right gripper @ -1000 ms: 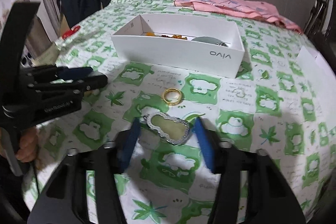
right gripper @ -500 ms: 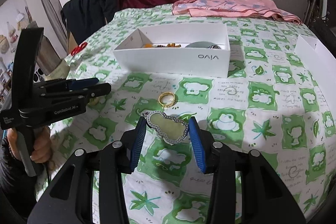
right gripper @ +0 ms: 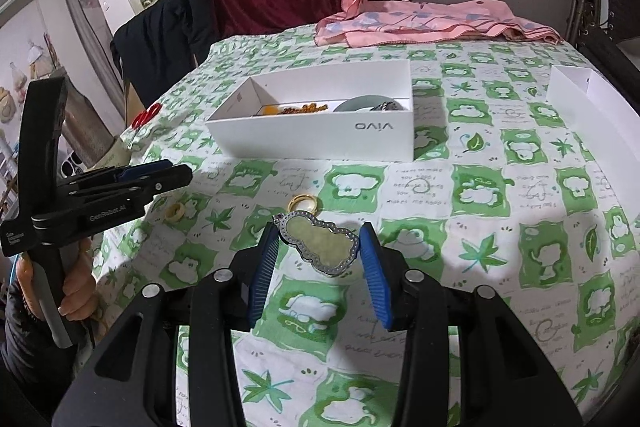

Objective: Organize jewelry
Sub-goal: 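Lower the jade disc and silver pendant into the box and open both tools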

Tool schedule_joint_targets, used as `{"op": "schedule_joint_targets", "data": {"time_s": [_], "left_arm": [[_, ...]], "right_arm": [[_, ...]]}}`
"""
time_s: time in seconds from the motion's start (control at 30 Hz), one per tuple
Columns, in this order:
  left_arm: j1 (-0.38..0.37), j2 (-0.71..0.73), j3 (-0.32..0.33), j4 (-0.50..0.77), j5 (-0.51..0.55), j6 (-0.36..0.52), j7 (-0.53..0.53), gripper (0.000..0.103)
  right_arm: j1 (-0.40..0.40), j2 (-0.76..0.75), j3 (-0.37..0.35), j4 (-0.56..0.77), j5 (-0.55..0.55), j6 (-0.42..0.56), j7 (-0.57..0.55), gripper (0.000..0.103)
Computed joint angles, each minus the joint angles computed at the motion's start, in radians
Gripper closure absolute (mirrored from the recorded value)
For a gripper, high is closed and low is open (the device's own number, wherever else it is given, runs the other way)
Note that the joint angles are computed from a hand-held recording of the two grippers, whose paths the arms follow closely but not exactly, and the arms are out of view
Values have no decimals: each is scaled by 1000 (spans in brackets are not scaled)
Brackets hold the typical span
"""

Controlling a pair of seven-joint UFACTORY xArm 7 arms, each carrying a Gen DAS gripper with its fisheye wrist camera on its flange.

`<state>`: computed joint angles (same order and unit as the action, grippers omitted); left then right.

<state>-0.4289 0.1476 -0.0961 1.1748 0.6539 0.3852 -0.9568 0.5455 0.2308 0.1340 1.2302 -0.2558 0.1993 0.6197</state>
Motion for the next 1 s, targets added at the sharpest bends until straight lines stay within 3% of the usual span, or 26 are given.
{"op": "schedule_joint_targets", "data": {"time_s": [0.27,0.5,0.73,1.0], "left_arm": [[5,5,2,48,-2,14,3,65],[-2,68,11,174,-43,32,67,65],[-23,176,29,342,-128,60,166,65],[-39,319,62,521,-245,122,267,65]], "right_arm": [[-15,-20,-14,10,-4,-22,22,63],[-35,-6,-27,82,-19,-10,26,63],[-61,106,-8,268,47,48,-68,63],[-54,289,-20,524,121,184,-160,63]]}}
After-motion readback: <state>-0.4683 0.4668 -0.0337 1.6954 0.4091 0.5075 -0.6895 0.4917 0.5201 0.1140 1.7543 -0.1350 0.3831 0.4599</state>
